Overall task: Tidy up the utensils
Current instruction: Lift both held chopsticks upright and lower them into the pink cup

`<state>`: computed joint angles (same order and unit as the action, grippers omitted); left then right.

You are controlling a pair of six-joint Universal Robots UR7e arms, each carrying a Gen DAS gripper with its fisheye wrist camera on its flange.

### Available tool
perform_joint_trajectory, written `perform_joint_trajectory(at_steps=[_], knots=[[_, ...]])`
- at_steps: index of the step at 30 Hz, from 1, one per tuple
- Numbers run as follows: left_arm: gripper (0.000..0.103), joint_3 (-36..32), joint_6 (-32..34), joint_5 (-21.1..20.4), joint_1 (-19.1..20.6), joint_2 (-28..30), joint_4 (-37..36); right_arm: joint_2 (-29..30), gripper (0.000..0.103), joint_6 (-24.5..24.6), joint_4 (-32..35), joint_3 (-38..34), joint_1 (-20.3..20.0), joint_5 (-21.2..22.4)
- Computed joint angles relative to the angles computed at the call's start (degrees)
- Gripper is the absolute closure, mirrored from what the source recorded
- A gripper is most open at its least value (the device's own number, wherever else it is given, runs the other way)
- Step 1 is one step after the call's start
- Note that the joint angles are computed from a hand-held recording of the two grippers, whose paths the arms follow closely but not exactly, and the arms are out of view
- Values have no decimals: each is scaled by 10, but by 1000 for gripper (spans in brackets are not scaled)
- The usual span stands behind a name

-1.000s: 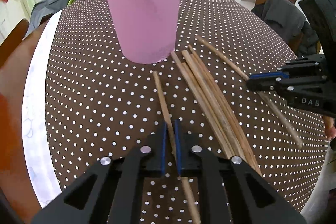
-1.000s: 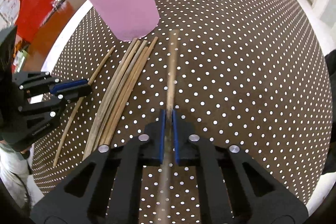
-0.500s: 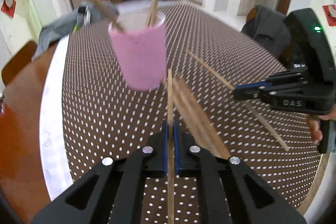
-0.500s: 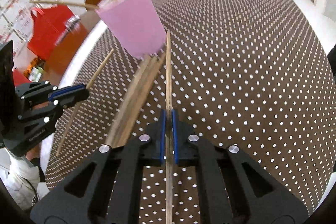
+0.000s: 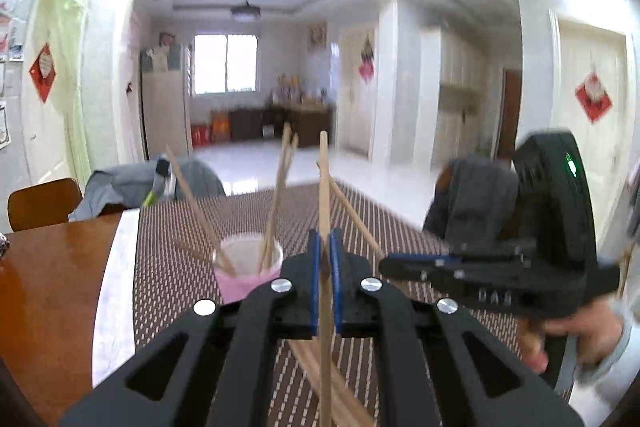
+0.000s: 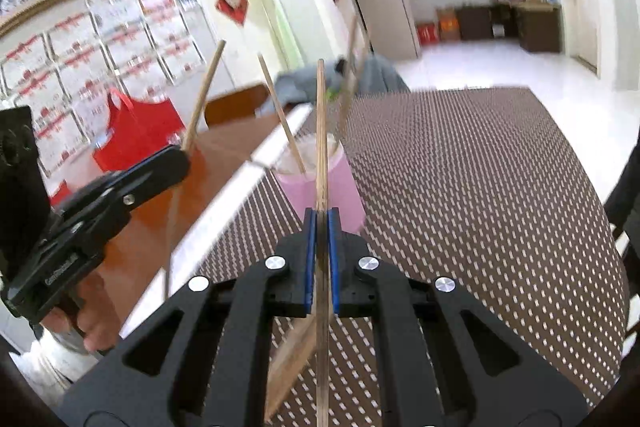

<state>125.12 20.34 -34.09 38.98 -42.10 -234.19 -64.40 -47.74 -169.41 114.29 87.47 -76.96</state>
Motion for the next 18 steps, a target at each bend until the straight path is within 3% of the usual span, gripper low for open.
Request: perform_joint_trajectory(at_steps=[5, 11, 18], knots=[[98, -47, 90, -27, 12, 30, -127, 12, 97, 18, -64, 10, 2, 58], [98, -103, 184, -87, 35, 58, -251, 52, 97, 51, -151, -3, 12, 106], [97, -148, 243, -153, 69, 78, -314, 118, 97, 77, -217, -46, 32, 125]])
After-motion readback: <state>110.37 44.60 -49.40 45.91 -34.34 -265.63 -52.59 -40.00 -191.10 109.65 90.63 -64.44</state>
